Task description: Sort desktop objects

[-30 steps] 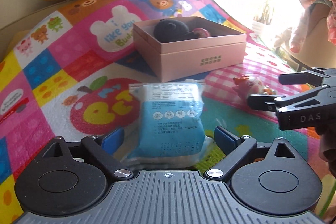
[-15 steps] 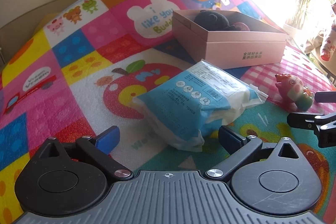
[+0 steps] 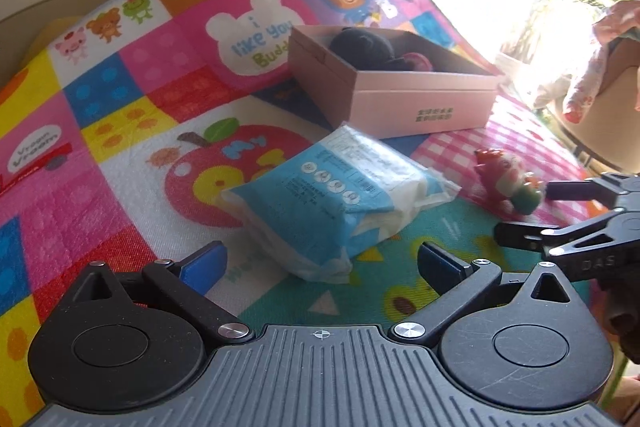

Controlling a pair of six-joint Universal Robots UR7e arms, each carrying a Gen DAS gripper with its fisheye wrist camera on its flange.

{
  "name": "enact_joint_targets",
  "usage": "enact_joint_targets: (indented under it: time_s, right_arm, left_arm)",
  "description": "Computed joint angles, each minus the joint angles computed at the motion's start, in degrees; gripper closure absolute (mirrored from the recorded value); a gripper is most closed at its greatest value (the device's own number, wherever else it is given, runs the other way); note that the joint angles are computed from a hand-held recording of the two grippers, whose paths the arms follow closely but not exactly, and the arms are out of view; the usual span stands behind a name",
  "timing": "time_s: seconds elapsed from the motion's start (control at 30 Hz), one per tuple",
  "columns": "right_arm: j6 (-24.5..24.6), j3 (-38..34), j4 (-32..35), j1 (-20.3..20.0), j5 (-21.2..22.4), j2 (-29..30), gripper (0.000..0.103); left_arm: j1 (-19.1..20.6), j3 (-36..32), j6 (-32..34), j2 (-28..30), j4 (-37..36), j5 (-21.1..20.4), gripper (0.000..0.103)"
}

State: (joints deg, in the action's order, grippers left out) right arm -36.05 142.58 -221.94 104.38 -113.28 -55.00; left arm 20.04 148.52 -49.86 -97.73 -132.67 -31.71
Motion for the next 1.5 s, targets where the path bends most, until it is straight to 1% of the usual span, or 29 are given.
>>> enact_joint_targets:
  time_s: [0.03, 0.07, 0.13, 0.23, 0.27, 0.37, 0.43, 0.53, 0.63, 0.67, 0.7, 0.73, 0.77, 0.83, 0.93, 1.0, 1.13, 1.17, 1.3, 1.37, 1.43, 1.5]
  right_arm:
    - [-0.12, 0.08, -0.21, -0.07, 0.16, 0.03, 0.000]
    - [-0.31, 0.11, -0.60, -0.09, 0.19, 0.22, 0.000]
    - [-0.44, 0.13, -0.93, -0.08, 0.19, 0.39, 0.000]
    - [-0.55, 0.21, -1.18, -0.16, 0.35, 0.43, 0.000]
    - [-0.54, 0.20, -1.20, -0.13, 0.33, 0.45, 0.000]
    - [-0.57, 0.22, -1.25, -0.16, 0.36, 0.47, 0.000]
    - [-0.60, 0.21, -1.27, -0.17, 0.35, 0.49, 0.000]
    - [-0.54, 0.22, -1.34, -0.20, 0.42, 0.52, 0.000]
    - [-0.23, -0.14, -0.70, 0.27, -0.28, 0.39, 0.000]
    - [-0.19, -0.32, -0.08, 0.38, -0.34, 0.13, 0.002]
    - [-0.39, -0.43, 0.03, 0.44, -0.06, -0.01, 0.008]
    - [-0.84, -0.55, 0.60, 0.44, 0.54, -0.35, 0.020]
    - [-1.06, -0.87, 1.81, 0.61, 0.84, -0.81, 0.028]
    - [-1.46, -1.65, 1.73, 1.01, 0.92, -0.45, 0.030]
    - [-2.76, -3.09, -0.16, 1.55, -0.38, 1.40, 0.030]
    - [-2.39, -3.45, 0.60, 1.27, -0.35, 1.40, 0.030]
    - [-2.50, -3.06, -0.29, 0.79, -0.03, 1.69, 0.029]
    - [-2.44, -2.97, -0.54, 0.73, -0.09, 1.74, 0.026]
    - [-1.64, -2.93, -0.75, 0.53, -0.59, 1.80, 0.015]
    - [-1.23, -2.96, 0.08, 0.48, -0.67, 1.53, 0.006]
    - [-0.79, -3.12, 1.36, 0.45, -0.71, 1.14, 0.003]
    - [-0.15, -3.28, 2.64, 0.35, -0.74, 0.72, 0.002]
  left_arm:
    - [-0.80, 0.17, 0.76, -1.18, 0.27, 0.36, 0.000]
    - [-1.73, 0.00, 0.70, -2.01, 1.43, 1.56, 0.000]
    - [-2.33, -0.57, -0.47, -2.93, 3.71, 4.14, 0.000]
    - [-0.06, -3.19, -2.57, -1.04, 8.39, 8.17, 0.000]
    - [0.82, -3.79, -2.18, -0.21, 8.90, 8.97, 0.000]
    - [3.28, -4.57, 2.58, 1.89, 6.47, 8.59, 0.000]
    - [3.51, -3.81, 4.83, 2.19, 3.89, 8.40, 0.000]
    - [2.59, -3.49, 3.31, 2.34, 6.27, 9.52, 0.000]
    - [2.03, -3.10, 1.96, 3.10, 6.43, 10.29, 0.000]
    - [1.97, -3.02, 2.04, 3.18, 6.16, 10.28, 0.000]
    - [2.04, -2.95, 2.42, 3.17, 5.52, 10.07, 0.000]
    - [2.16, -2.93, 2.71, 3.10, 4.92, 9.75, 0.000]
    - [2.23, -2.86, 2.80, 2.92, 4.43, 9.32, 0.000]
    - [2.30, -2.65, 3.40, 2.47, 2.91, 7.76, 0.000]
    - [2.01, -2.10, 5.83, 1.53, -0.04, 3.07, 0.000]
    - [1.80, -2.03, 7.60, 1.67, -0.42, -0.82, 0.000]
    - [0.29, -1.24, 10.20, 4.13, -1.52, -3.51, 0.000]
    - [-0.15, -1.08, 10.59, 4.46, -1.78, -3.27, 0.000]
    - [-1.13, -1.65, 9.23, 4.37, 0.84, 0.47, 0.000]
    - [-0.92, -2.06, 8.60, 3.52, 1.68, 1.74, 0.000]
    - [-0.30, -2.33, 8.71, 3.02, 1.74, 2.77, 0.000]
    - [0.83, -1.97, 10.95, 3.20, -2.20, 3.51, 0.000]
